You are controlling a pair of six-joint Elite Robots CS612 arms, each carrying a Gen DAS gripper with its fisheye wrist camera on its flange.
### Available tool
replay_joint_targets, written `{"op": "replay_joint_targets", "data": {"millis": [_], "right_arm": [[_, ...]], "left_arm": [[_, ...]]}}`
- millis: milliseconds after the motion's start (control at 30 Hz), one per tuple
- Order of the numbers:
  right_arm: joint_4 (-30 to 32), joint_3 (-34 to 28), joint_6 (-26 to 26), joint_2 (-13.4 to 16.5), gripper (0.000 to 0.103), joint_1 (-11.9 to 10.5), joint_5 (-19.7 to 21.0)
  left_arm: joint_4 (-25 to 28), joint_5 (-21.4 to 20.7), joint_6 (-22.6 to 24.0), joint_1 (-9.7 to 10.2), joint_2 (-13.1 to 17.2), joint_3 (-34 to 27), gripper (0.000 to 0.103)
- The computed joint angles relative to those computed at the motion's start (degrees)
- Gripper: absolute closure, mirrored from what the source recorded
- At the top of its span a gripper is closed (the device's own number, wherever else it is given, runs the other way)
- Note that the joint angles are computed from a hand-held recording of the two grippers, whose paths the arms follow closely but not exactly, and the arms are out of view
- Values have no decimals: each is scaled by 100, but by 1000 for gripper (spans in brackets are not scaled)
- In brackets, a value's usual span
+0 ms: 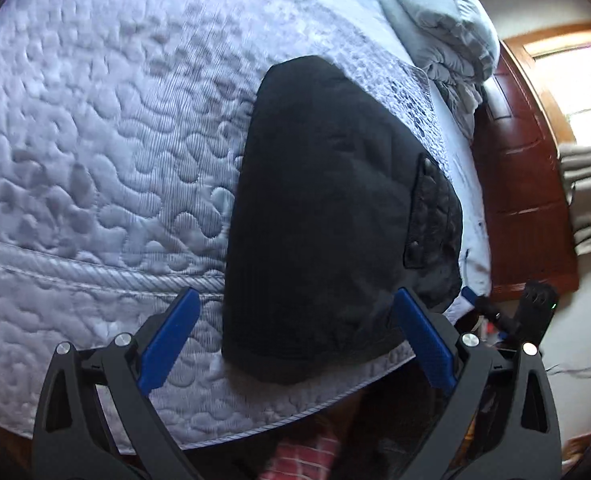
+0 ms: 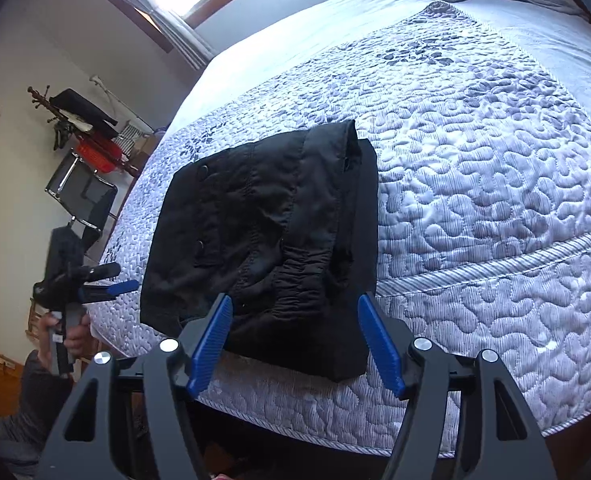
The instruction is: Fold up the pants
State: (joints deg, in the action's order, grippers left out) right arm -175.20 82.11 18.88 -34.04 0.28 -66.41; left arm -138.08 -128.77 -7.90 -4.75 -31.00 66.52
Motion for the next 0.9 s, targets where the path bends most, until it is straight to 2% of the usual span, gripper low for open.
{"op": "replay_joint_targets", "data": {"millis": [200, 533, 633, 733, 900], "right_arm": [[163, -138, -28, 63, 36, -25, 82], [305, -386, 77, 249, 32, -113, 481], [265, -457, 247, 342, 30, -188, 769], [297, -573, 364, 463, 24, -280, 1126], [531, -849, 425, 702, 19, -435, 1759]], "left_arm": [[626, -207, 190, 17, 292, -452, 6], [1662, -1082, 704, 5, 800, -1234, 6], [1969, -1270, 848, -5, 963, -1512, 6], [2320, -1325, 1032, -25, 1073, -1749, 6], [3213, -1403, 1667, -54, 1289, -2234, 5]]}}
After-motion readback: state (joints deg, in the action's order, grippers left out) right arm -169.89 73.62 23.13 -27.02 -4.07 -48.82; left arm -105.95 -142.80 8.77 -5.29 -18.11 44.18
